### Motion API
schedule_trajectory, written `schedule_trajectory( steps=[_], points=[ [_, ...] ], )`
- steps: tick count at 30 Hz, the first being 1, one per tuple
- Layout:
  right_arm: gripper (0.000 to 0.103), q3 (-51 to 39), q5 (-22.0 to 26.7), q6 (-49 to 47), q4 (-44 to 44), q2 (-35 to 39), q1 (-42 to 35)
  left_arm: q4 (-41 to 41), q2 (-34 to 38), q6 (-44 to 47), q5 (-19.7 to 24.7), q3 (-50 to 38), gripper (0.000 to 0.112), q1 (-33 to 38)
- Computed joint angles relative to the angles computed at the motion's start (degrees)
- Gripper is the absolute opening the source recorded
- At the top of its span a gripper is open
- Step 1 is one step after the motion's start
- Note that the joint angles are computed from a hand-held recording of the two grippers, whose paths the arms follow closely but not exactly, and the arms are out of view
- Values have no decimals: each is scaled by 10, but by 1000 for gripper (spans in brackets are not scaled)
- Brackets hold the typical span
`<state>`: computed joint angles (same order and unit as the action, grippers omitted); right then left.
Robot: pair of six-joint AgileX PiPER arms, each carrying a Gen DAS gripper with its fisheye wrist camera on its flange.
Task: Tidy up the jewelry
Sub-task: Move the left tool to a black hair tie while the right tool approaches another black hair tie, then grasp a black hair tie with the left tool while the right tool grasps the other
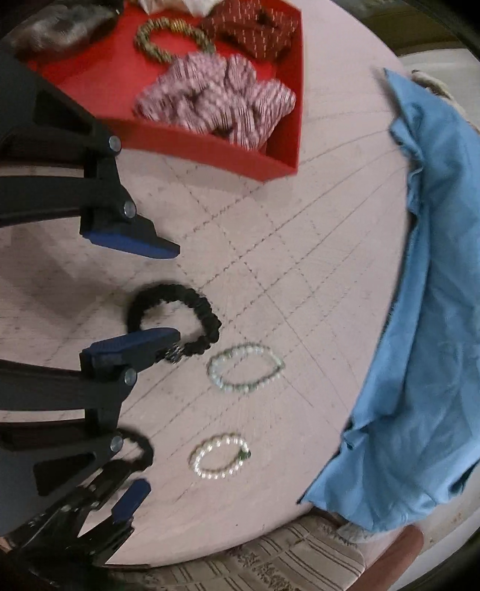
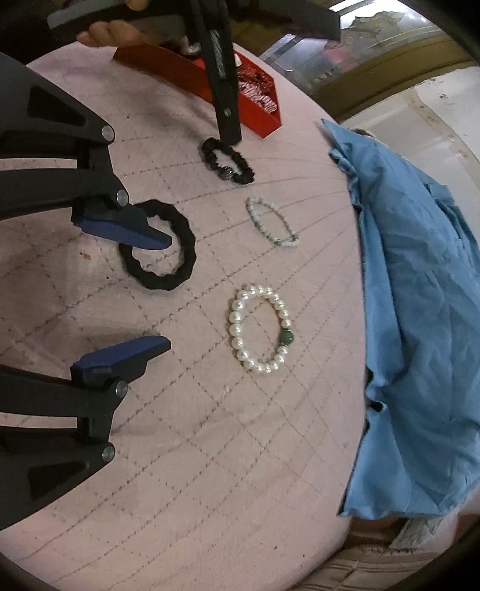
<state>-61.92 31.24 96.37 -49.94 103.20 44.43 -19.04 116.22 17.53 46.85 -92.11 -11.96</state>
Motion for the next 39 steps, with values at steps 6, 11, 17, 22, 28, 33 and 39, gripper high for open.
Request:
schedule_trajectory(
  steps=[6, 11, 17, 22, 28, 33, 39],
  points=[
    [51, -12, 3, -7, -6, 11, -1, 49, 7, -13, -51, 6, 38, -30],
    [45, -43, 33, -41, 16, 35, 4, 96, -2, -42, -115, 42, 38, -49],
    [10, -73, 70, -62, 13, 53, 20, 137, -14, -70, -117, 50, 6, -70],
    [9, -28, 28, 27, -45, 21, 15, 45, -52, -7, -95, 73, 6, -53],
    [9, -22, 39, 68, -74, 7, 29, -61, -128, 84, -67, 132, 6, -11],
    [9, -19, 53, 83, -79, 2, 42, -151, -189, 163, -20, 173, 6, 54],
    [9, -23, 88, 86, -70, 4, 70, -222, -241, 246, 36, 202, 6, 149]
  ],
)
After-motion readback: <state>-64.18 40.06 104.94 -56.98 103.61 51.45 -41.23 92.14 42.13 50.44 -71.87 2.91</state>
